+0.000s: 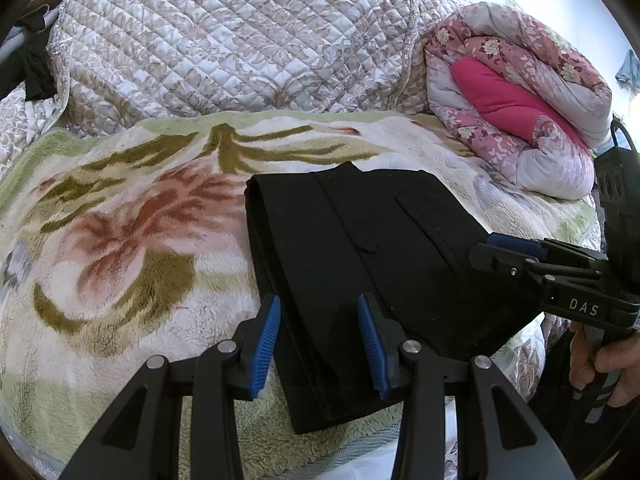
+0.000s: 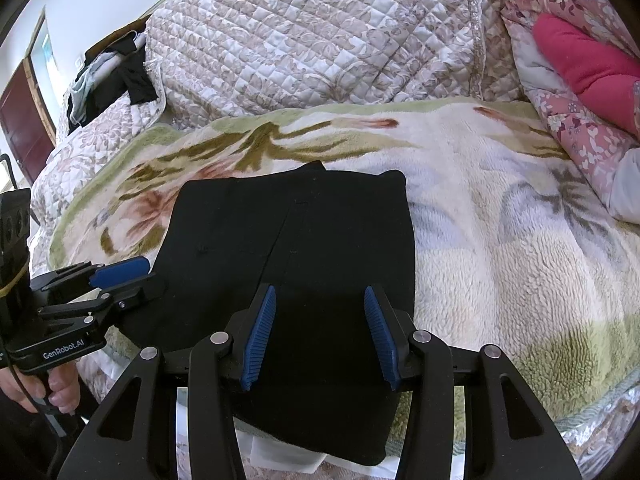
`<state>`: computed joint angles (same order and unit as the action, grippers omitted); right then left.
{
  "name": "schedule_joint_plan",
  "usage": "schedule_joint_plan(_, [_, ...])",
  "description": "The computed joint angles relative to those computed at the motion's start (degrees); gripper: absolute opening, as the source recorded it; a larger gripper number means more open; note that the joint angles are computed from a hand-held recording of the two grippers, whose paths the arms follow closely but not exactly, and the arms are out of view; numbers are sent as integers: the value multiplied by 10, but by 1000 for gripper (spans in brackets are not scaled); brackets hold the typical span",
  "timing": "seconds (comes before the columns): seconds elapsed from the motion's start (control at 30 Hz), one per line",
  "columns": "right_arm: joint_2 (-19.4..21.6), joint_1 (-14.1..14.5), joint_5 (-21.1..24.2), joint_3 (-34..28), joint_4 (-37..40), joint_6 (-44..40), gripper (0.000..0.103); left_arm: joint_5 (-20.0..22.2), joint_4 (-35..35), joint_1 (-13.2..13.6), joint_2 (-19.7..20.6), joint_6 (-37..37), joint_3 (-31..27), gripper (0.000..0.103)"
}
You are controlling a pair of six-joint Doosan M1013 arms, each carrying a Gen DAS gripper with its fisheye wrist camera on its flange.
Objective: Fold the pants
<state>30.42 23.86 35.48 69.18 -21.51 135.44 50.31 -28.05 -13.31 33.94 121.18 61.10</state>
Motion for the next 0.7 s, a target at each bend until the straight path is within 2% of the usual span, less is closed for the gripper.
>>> schedule_joint_plan(0.7, [-2, 0, 1, 3, -17, 22, 47, 3, 1, 2, 3, -4, -6, 44])
